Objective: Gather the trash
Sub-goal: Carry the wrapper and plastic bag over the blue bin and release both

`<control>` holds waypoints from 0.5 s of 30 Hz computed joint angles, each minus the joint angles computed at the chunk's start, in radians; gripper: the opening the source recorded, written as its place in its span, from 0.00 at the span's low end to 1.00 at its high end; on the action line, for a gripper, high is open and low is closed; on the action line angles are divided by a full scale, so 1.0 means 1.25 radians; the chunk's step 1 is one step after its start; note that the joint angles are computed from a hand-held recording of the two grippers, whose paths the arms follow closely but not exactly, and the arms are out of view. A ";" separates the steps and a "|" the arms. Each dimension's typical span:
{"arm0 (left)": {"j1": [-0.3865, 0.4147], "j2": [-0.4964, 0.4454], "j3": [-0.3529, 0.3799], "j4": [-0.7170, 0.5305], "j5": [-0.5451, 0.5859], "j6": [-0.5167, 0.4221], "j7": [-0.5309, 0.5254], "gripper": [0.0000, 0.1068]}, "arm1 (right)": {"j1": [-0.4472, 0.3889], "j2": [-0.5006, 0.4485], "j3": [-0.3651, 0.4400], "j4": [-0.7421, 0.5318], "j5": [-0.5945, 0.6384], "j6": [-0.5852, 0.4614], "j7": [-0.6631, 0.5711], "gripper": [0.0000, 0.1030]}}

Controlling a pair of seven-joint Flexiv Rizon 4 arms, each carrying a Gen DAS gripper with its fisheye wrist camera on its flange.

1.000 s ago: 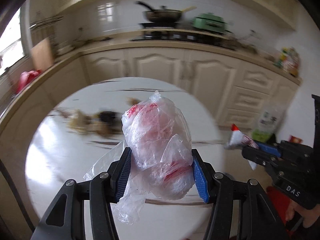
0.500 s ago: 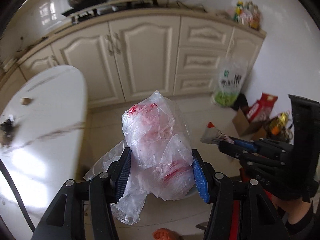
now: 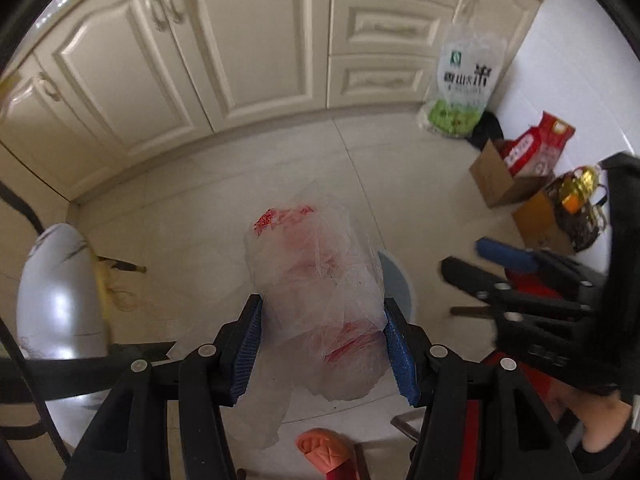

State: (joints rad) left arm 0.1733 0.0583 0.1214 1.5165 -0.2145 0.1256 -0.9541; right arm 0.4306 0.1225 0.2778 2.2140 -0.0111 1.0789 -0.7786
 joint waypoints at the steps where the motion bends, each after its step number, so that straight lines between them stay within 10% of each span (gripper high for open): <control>1: -0.003 -0.026 -0.011 -0.011 0.004 0.007 -0.009 0.50 | -0.005 0.011 0.000 0.009 -0.007 -0.008 0.006 0.53; 15: -0.004 -0.032 -0.004 -0.016 -0.033 0.036 -0.002 0.72 | -0.021 0.098 0.015 0.015 -0.063 -0.029 0.053 0.56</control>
State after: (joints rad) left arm 0.1689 0.0184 0.1160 1.4961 -0.2553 0.1710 -0.9566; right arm 0.4040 0.2452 0.2963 2.2324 -0.0895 1.0428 -0.7124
